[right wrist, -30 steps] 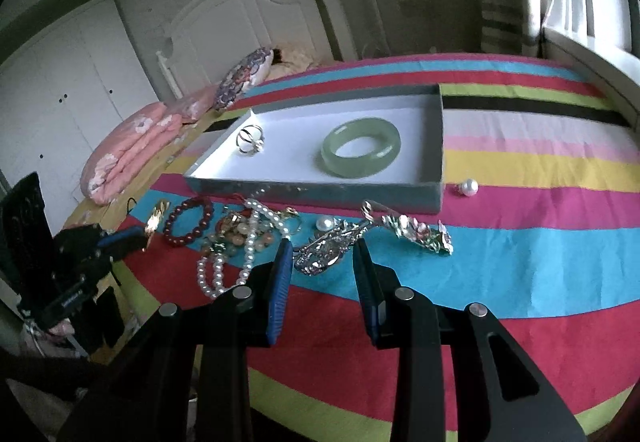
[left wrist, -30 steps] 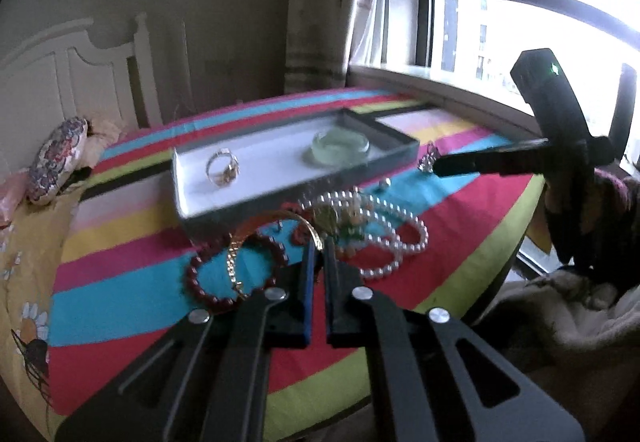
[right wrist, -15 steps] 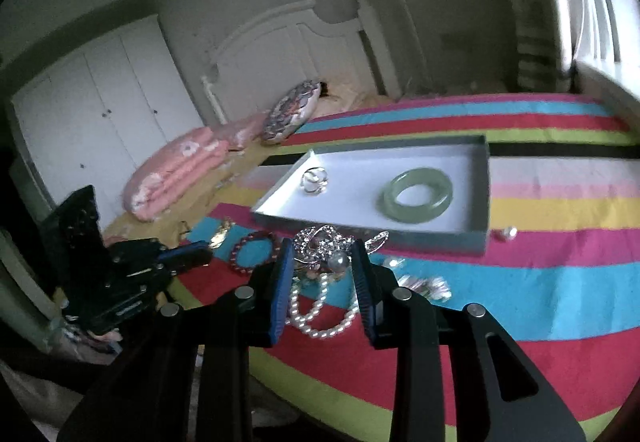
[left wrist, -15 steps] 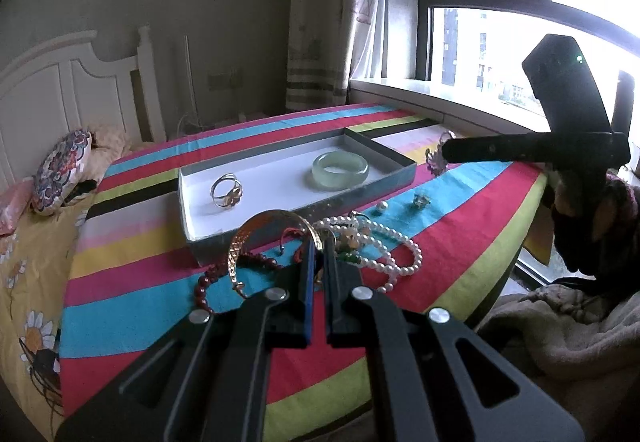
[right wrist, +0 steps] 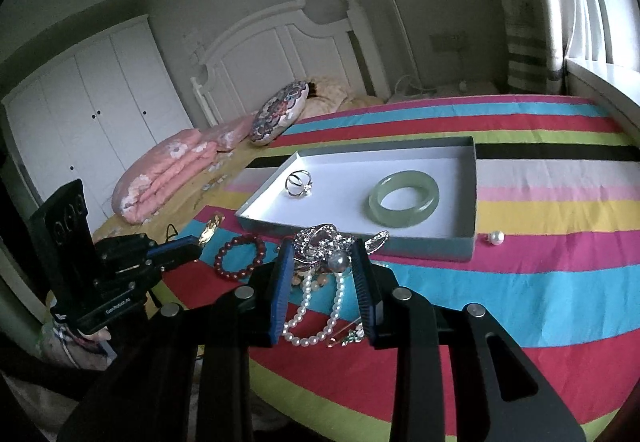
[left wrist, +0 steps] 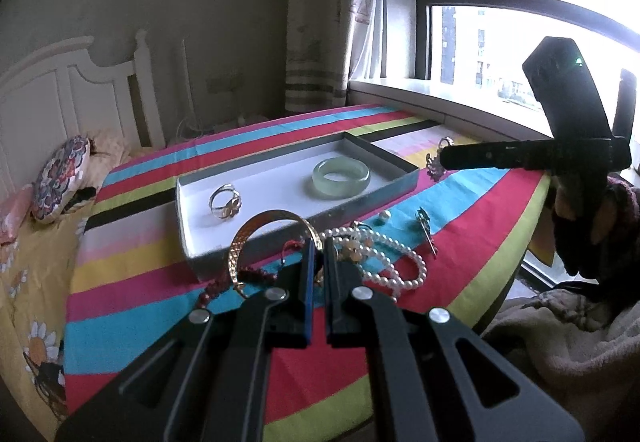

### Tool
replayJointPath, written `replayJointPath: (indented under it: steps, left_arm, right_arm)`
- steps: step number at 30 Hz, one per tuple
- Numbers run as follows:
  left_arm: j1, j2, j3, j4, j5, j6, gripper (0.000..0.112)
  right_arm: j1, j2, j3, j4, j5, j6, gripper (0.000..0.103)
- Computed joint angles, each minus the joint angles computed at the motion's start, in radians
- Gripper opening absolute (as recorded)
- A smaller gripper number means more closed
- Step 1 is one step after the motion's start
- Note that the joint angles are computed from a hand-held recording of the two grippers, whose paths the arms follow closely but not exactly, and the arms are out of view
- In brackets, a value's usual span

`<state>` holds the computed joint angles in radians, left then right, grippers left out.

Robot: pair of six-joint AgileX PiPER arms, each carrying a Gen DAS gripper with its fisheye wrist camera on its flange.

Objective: Organize jewelry
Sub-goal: 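Release the gold bangle into the tray with the left gripper while the right releases the silver brooch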

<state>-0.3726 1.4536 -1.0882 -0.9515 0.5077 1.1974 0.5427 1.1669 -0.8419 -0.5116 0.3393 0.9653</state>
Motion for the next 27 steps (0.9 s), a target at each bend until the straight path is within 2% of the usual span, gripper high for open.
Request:
replayJointPath:
  steps: [7, 16, 21, 27]
  left_arm:
    - [-0.048, 0.056, -0.089, 0.115, -0.031, -0.104, 0.003]
    - [-0.107, 0.2, -0.277, 0.399, -0.068, -0.405, 0.003]
    - [-0.113, 0.304, -0.409, 0.54, -0.04, -0.585, 0.003]
    - [-0.123, 0.427, -0.581, 0.77, 0.017, -0.885, 0.003]
  right_arm:
    - [-0.044, 0.091, -0.077, 0.051, 0.009, -0.115, 0.03]
    - [-0.101, 0.314, -0.324, 0.11, 0.081, -0.301, 0.03]
    - [-0.134, 0.434, -0.473, 0.153, 0.14, -0.389, 0.03]
    - [-0.17, 0.567, -0.629, 0.2, 0.21, -0.464, 0.03]
